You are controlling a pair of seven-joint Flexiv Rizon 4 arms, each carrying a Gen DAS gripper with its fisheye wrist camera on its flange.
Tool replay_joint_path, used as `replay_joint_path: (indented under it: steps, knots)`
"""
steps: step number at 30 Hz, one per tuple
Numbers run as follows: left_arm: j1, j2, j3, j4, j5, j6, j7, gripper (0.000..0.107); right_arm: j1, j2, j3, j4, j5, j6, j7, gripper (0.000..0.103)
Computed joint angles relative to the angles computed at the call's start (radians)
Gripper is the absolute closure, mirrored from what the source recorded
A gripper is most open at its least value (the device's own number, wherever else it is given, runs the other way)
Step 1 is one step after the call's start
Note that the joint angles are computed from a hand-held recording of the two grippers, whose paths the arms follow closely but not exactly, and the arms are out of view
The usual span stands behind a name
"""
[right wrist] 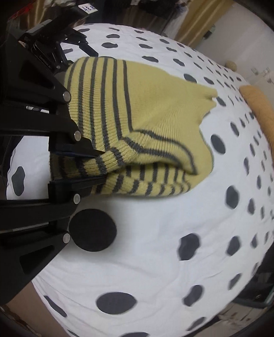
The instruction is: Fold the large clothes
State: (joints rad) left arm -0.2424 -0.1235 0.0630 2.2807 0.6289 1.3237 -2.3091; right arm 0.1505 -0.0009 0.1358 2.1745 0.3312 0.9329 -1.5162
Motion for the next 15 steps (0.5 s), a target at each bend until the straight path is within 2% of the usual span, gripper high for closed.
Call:
replay_joint_path:
  steps: [4,8,15]
  knots:
    - [-0.014,-0.004,-0.001,-0.021,0.04,-0.036,-0.032,0.022,0.027,0.007,0.03,0.075,-0.14,0.131,0.026,0.086]
    - [0.006,-0.007,-0.004,0.002,-0.02,-0.005,0.005,0.021,0.036,0.016,0.024,0.07,-0.1,0.122,0.024,0.079]
    - [-0.006,-0.006,-0.002,-0.012,0.013,-0.029,-0.027,0.021,0.052,0.012,0.031,0.095,-0.127,0.16,0.104,0.069]
